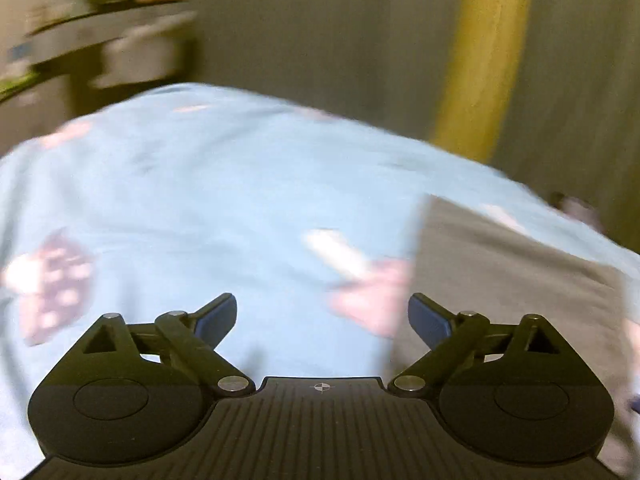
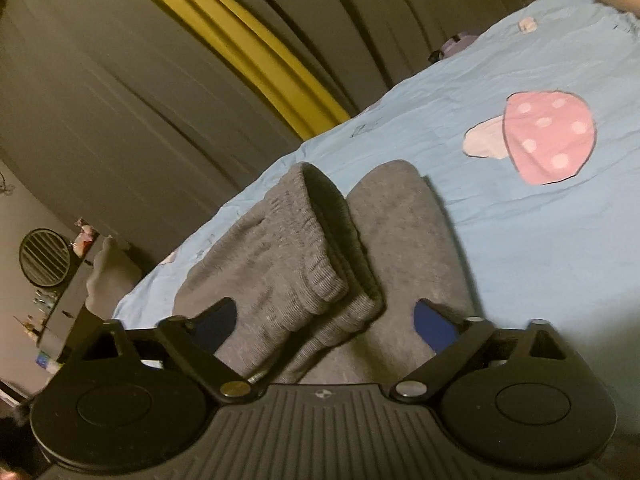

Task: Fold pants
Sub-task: 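Grasp the folded leg end with the right tool and lift it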

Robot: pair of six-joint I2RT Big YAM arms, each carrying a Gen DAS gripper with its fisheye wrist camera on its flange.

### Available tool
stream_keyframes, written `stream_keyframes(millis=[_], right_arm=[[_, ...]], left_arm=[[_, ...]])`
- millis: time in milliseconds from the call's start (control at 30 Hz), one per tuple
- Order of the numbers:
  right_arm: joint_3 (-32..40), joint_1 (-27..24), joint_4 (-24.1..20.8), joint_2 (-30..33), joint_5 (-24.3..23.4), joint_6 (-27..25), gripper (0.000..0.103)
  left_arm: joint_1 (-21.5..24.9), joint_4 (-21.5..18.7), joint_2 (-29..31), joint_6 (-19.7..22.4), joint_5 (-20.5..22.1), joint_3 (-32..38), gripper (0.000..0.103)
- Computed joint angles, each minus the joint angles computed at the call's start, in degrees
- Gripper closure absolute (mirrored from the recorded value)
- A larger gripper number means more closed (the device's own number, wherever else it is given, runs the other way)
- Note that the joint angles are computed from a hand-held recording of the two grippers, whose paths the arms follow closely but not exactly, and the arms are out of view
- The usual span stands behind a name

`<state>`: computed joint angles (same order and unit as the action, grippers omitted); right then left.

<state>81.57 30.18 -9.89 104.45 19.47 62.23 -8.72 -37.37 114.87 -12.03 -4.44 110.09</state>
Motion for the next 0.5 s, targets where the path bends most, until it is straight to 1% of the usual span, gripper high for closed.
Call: stream_keyframes(millis=[33, 67, 100, 133, 167, 200, 267, 300, 367, 400, 433, 467, 500], right_arm=[[0.1, -0.3, 0.2, 0.2, -0.9, 0.5, 0.023], [0.5, -0.8, -0.1, 0.5, -2.1, 1.3, 0.023], [1.2, -1.5, -0.9, 1.1, -3.7, 2.0, 0.023], [2.0, -2.2, -1.7, 1.7, -5.2, 3.0, 0.023], [2.4, -3.0, -1.6, 2.5, -7.4, 4.4, 0.023], [2.6, -3.7, -1.1, 3.0, -9.6, 5.6, 0.023], [2.4, -4.8, 1.2, 3.9, -12.4, 8.5, 0.02], [2.3, -5.2, 2.6, 4.3, -13.6, 9.4, 0.014], [2.8, -5.7, 4.1, 5.2, -15.0, 10.2, 0.013], [3.2, -5.8, 4.6, 5.7, -15.4, 9.9, 0.014], [3.7, -5.8, 4.9, 6.1, -15.5, 9.5, 0.019], [4.4, -5.6, 3.9, 6.4, -15.2, 9.0, 0.023], [4.9, -5.4, 2.9, 6.6, -14.8, 8.2, 0.035]], left_arm=[[0.5, -1.1, 0.9, -1.4, -1.6, 0.8, 0.007], [1.3, -5.0, 2.6, -4.5, -1.1, 3.4, 0.007], [2.1, -7.7, 4.0, -7.2, 1.3, 5.3, 0.007], [2.7, -9.4, 5.3, -9.8, 4.0, 6.9, 0.007], [3.2, -11.4, 6.5, -12.1, 5.6, 8.6, 0.007], [3.3, -12.6, 7.2, -13.0, 6.3, 9.7, 0.007], [3.2, -12.7, 7.8, -11.8, 7.1, 10.2, 0.007], [3.3, -11.8, 7.3, -10.3, 7.2, 8.6, 0.007], [3.1, -12.6, 7.6, -8.1, 7.2, 9.3, 0.007], [2.7, -13.2, 8.4, -7.7, 7.3, 10.4, 0.007], [2.6, -13.4, 8.6, -7.4, 7.6, 10.7, 0.007], [2.5, -13.6, 9.0, -7.2, 7.6, 11.1, 0.007], [2.5, -13.8, 9.1, -7.1, 7.7, 11.3, 0.007]])
